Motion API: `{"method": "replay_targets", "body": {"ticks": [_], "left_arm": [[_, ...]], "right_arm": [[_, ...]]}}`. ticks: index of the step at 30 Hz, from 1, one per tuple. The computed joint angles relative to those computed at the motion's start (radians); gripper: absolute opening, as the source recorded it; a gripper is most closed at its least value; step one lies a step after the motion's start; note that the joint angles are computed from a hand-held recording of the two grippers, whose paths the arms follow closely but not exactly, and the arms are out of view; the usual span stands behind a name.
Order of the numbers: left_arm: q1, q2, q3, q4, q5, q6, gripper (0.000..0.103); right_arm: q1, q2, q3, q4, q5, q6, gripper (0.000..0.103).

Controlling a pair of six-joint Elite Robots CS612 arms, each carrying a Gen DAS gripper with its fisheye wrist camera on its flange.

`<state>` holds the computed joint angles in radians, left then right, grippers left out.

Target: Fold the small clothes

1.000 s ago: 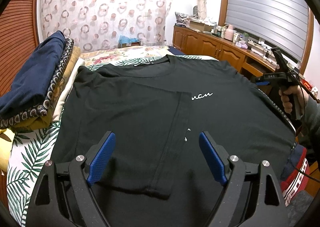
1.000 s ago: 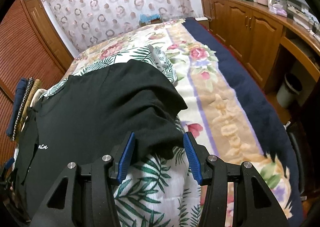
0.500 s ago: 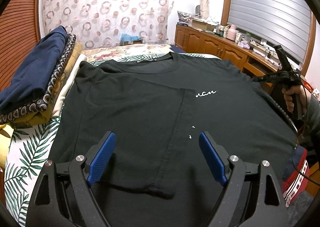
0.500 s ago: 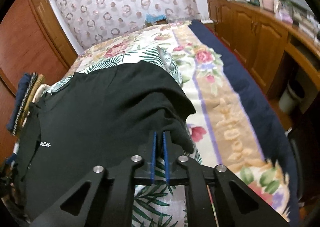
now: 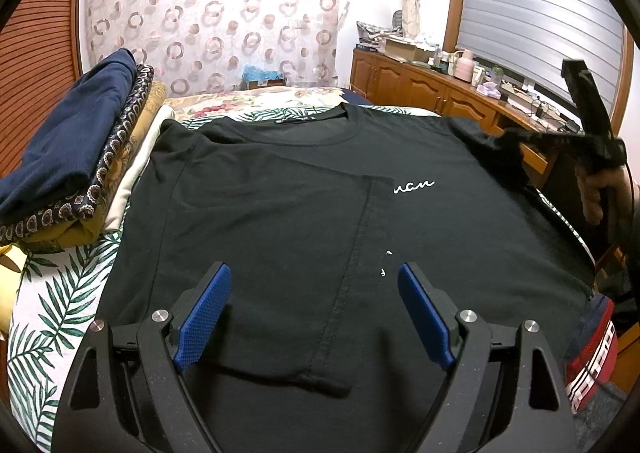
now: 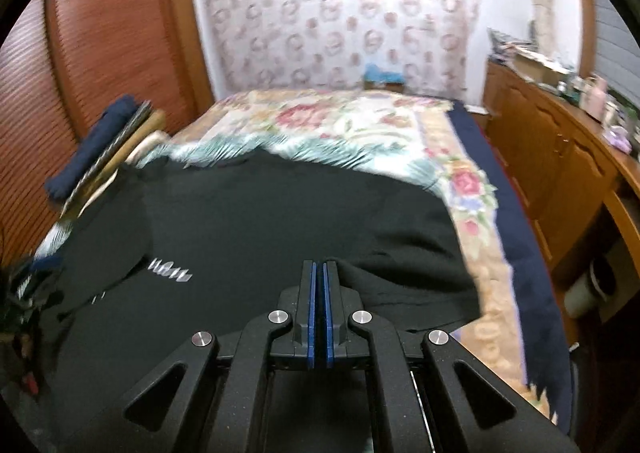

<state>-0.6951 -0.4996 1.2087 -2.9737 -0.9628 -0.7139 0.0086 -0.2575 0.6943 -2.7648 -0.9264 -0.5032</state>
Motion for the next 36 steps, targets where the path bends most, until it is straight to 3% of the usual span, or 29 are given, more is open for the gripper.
{"method": "replay_targets", "body": {"ticks": [4,9,16,19,21,22,24,28,36], "left_arm": [[0.0,0.001,-0.001,-0.002,-0.001,0.0,0.086],[0.0,0.0,0.0,-0.002,0.001,0.0,0.086],[0.0,0.001,0.001,-0.006,0.001,0.003,0.086],[0.0,0.001,0.001,-0.006,0.002,0.003,0.086],[0.0,0.002,0.002,-0.008,0.003,0.005,0.086],[0.0,0.001,0.002,-0.009,0.004,0.004,0.086],[0.0,0.002,0.002,-0.01,0.004,0.004,0.086],[0.0,0.001,0.002,-0.008,0.003,0.005,0.086],[0.0,0.001,0.002,-0.007,0.002,0.005,0.086]], "right_arm": [[0.012,-0.009,0.04,0.05,-0.023,-0.062,0.003],[0.017,0.026,-0.025,0.127,-0.038,-0.067,0.003],[0.01,0.005,0.002,0.077,-0.042,-0.034,0.008],[0.008,-0.037,0.088,0.0,-0.048,-0.029,0.022],[0.006,-0.045,0.105,-0.046,-0.058,-0.023,0.046],[0.004,-0.045,0.11,-0.07,-0.064,-0.016,0.05],[0.0,-0.036,0.099,-0.086,-0.078,0.013,0.057],[0.003,0.002,0.034,-0.064,-0.134,0.057,0.058],[0.015,0.111,-0.197,0.118,-0.205,0.131,0.058]]}}
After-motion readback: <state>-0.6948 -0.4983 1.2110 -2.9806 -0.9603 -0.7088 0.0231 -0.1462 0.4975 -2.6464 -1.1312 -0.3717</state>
